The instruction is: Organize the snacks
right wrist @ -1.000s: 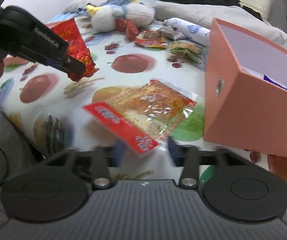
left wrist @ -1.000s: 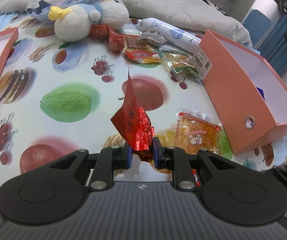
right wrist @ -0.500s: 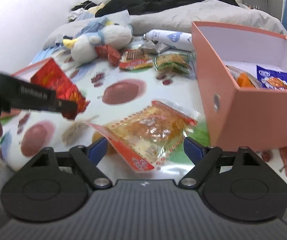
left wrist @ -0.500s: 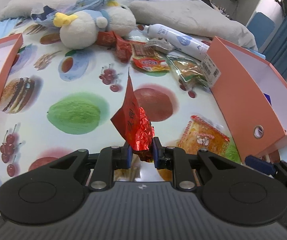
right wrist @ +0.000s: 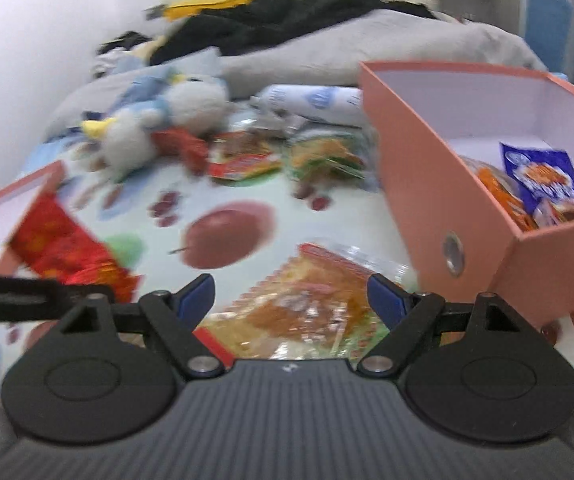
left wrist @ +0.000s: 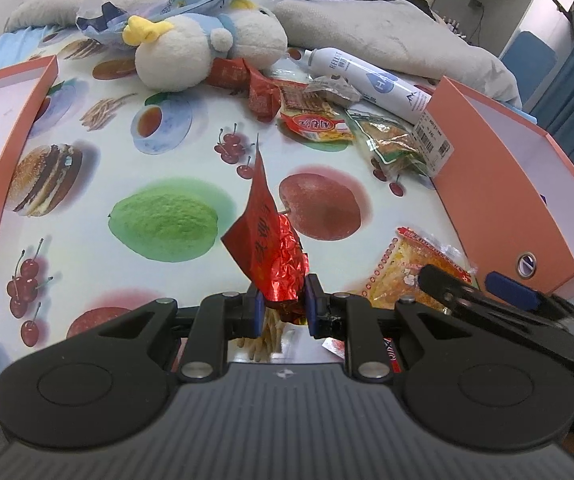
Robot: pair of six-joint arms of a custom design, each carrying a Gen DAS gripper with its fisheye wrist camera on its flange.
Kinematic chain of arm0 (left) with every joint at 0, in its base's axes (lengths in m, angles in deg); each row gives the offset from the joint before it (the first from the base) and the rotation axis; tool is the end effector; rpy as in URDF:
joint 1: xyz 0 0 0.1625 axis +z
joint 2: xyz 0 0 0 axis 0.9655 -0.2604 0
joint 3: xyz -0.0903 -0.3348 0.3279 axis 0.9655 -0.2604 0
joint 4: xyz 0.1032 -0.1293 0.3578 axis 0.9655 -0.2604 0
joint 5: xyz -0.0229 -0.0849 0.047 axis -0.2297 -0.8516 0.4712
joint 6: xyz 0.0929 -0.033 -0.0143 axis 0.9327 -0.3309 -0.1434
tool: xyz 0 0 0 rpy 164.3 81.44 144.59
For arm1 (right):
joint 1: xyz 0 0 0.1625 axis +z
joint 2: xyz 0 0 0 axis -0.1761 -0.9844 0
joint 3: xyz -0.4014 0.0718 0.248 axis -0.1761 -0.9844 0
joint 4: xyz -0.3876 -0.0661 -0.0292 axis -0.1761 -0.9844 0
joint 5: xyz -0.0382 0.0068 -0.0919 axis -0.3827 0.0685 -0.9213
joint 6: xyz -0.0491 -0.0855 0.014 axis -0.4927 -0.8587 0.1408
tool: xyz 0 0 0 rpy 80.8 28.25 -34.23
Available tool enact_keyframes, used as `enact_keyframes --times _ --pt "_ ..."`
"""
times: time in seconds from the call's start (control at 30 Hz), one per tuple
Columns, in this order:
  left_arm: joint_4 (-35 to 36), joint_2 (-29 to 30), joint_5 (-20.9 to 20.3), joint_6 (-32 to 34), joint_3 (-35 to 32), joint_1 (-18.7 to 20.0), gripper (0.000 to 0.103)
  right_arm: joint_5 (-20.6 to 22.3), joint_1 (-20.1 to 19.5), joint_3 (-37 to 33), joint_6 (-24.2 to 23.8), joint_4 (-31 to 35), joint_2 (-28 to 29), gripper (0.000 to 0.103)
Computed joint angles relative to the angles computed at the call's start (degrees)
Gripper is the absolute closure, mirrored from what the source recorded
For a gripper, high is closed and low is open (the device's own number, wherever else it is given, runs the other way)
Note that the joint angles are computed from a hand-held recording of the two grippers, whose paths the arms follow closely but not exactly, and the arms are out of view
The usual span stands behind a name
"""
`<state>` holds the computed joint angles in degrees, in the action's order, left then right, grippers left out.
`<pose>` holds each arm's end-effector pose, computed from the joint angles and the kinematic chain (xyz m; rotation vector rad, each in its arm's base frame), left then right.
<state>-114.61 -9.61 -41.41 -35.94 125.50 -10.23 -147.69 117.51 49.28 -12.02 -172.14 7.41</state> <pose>-0.1178 -0.7077 0.2755 0.2267 2.4834 -0.8050 0.2921 -0.6853 0.0520 0.3989 -2.3013 1.0250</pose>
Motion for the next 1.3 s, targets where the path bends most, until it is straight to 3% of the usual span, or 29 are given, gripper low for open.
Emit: enact_keyframes --times 0.3,0.5,0.7,0.9,1.07,1.17,1.3 --pt "0.21 0.02 -0.01 -0.05 -0.07 0.07 0.08 -5.14 -0.63 -3.99 -2.97 2.65 3.61 0.016" --pt "0.43 0.26 -0.01 -0.04 -0.12 -0.04 0.08 -3.78 -1.22 -3.4 -1.36 2.28 3.68 0.012" --pt "0.63 0.36 0.21 0.09 -0.3 -0.11 0.08 -2.43 -1.51 -2.72 -3.34 3.51 2.99 0.013" --pt "-0.01 0.4 0.45 -0.06 -0.16 -0.2 0.08 -1.06 -1.29 -2.27 -5.4 4.3 2.44 0.037" --pt "-0.54 0.1 0.57 -0.39 0.33 -0.36 0.08 -0.51 -0.84 -2.31 -6.01 5.81 1.99 0.072" --pt "-0.08 -0.14 0.53 -0.53 0.49 -0.57 0.08 -0.17 -0.65 -2.12 -5.99 6.46 1.6 0.079" --pt "0.17 -0.12 0.45 0.02 0.06 -0.89 0.08 0.08 -0.37 -1.61 -4.87 7.93 0.48 0.08"
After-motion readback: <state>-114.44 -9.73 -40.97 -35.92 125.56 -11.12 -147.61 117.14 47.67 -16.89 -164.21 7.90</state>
